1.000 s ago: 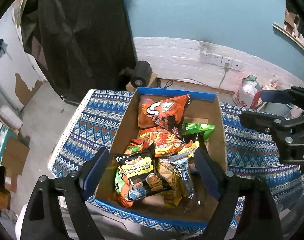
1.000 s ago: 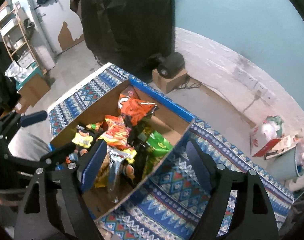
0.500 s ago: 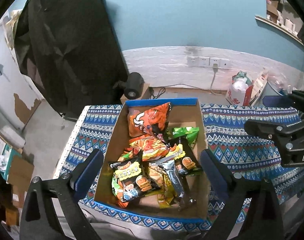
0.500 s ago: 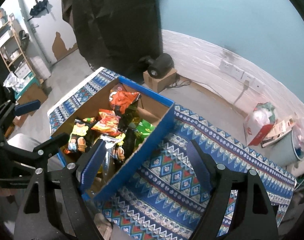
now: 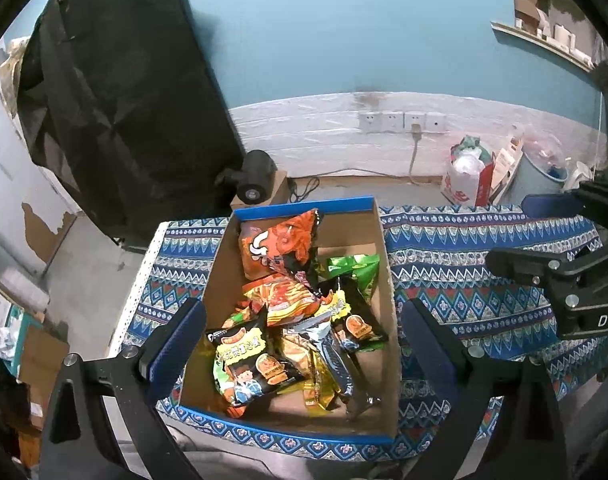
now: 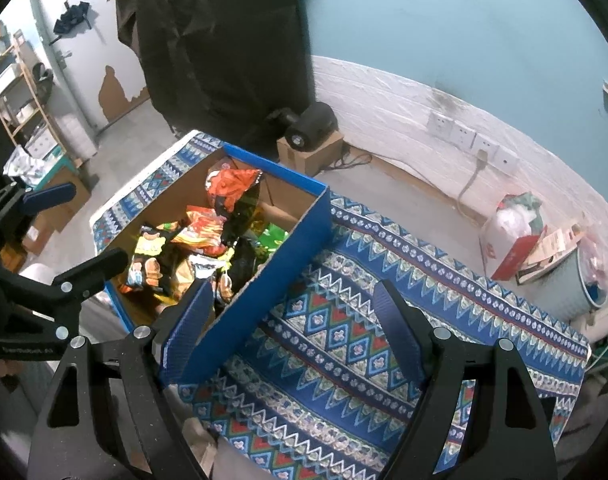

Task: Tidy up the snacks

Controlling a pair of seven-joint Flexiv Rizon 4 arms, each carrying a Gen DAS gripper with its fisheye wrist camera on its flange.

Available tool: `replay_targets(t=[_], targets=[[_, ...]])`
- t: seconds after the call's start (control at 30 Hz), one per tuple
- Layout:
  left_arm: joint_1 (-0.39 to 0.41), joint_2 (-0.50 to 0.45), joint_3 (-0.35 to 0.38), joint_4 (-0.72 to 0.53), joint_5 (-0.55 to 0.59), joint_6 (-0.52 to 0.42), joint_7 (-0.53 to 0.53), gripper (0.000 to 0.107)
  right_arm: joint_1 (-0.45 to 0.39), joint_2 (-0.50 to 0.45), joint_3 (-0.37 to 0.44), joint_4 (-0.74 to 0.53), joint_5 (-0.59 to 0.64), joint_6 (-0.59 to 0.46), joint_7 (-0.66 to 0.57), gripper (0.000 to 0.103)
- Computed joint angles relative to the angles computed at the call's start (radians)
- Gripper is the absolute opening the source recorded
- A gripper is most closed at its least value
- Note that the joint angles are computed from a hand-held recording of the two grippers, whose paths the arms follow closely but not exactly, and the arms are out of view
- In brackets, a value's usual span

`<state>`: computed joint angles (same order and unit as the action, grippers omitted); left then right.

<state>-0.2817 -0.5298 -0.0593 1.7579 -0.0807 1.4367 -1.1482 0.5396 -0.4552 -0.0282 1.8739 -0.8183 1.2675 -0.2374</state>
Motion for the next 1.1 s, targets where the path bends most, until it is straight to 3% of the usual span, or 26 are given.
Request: replay_targets(t=[1.1], targets=[[-0.001,0.014,-0.004,0.006,0.004,-0.010,-0.007,0.099,-0.003,0.002,0.001,0.002,-0.014,-0.010,0.012,0.081]])
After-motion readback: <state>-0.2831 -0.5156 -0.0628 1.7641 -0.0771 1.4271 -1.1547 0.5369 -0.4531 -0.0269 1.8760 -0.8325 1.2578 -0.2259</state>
